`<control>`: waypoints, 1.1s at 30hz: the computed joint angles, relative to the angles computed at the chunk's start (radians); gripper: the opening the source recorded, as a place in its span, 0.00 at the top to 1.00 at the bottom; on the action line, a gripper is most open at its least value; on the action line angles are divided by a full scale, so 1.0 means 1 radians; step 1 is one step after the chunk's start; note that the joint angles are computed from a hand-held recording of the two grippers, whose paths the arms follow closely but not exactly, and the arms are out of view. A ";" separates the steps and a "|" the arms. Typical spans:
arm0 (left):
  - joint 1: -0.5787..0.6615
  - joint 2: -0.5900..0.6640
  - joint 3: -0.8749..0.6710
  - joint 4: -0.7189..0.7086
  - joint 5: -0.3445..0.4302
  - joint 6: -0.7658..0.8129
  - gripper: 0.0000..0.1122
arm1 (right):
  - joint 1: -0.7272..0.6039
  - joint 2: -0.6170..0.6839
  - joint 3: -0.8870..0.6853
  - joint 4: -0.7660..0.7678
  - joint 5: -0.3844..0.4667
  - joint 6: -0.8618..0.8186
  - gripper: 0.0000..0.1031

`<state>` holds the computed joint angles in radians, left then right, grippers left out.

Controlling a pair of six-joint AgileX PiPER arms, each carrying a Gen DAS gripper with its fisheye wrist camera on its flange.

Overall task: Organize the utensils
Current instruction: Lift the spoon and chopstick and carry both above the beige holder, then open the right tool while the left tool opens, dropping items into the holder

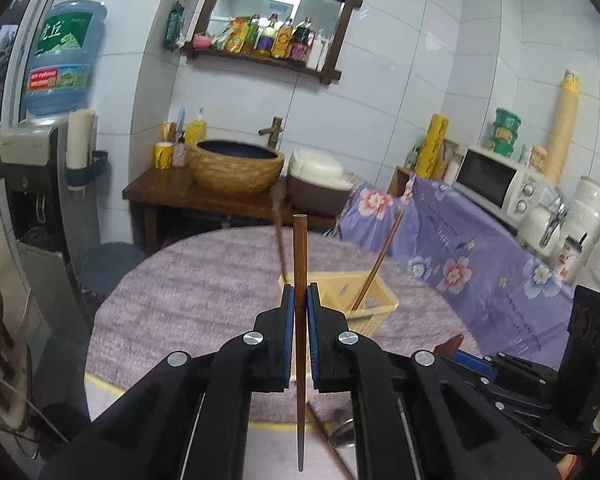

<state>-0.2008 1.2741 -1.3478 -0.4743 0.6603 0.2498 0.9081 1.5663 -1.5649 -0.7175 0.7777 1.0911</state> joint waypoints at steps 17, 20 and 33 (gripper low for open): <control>-0.224 0.345 -0.479 0.659 -0.119 -0.615 0.93 | -0.210 0.307 -0.629 0.004 0.209 -0.289 0.84; -0.223 0.344 -0.406 0.673 -0.155 -0.649 0.93 | -0.218 0.287 -0.495 -0.024 0.145 -0.230 0.84; -0.213 0.326 -0.191 0.557 -0.238 -0.540 0.93 | -0.223 0.262 -0.282 -0.058 0.021 -0.119 0.84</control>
<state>-0.4137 1.5998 -1.5389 0.0830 0.4218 -0.2902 0.6851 1.8287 -1.8465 -0.7752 0.7984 0.9723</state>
